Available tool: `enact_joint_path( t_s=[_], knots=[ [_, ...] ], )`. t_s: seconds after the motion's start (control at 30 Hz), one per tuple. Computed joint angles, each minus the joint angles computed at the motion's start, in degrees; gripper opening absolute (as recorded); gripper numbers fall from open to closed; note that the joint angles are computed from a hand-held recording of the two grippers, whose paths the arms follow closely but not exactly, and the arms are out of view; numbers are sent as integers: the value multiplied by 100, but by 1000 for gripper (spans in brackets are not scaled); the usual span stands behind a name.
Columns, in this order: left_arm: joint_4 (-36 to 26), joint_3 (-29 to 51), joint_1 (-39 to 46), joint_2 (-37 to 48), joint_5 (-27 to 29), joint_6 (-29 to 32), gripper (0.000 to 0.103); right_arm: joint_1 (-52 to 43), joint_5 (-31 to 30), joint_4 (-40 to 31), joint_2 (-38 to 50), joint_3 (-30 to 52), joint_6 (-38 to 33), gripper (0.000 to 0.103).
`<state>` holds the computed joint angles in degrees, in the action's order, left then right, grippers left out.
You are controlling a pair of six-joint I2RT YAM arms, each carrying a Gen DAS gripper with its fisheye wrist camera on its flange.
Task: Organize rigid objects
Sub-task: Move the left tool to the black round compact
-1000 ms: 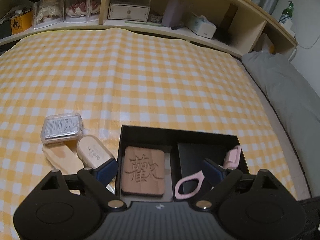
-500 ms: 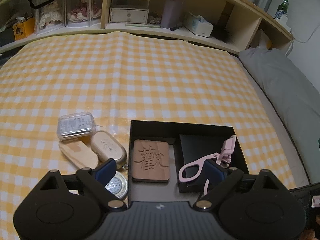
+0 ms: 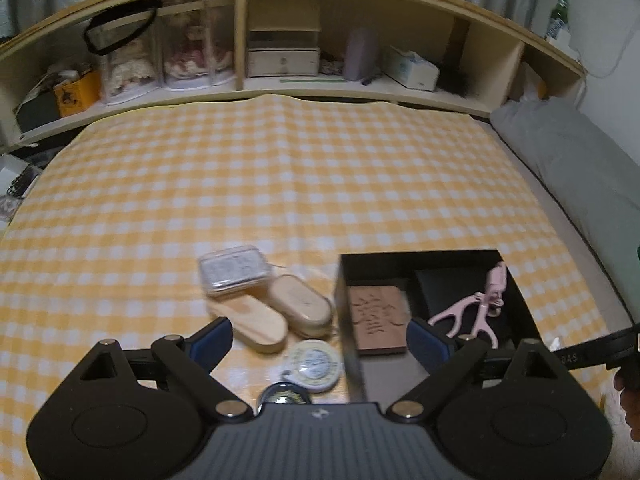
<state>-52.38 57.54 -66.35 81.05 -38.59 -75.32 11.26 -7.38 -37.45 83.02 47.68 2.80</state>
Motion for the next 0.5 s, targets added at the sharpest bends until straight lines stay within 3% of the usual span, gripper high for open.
enact_joint_path(
  t_s=[0.27,0.5],
  knots=[
    [-286,-246,493,-102,62,141,92,337,440,36,-125,-54,-68,3],
    [109,-675,1020,72,585,667,87,574,840,95,-296,-128,-190,2]
  ],
)
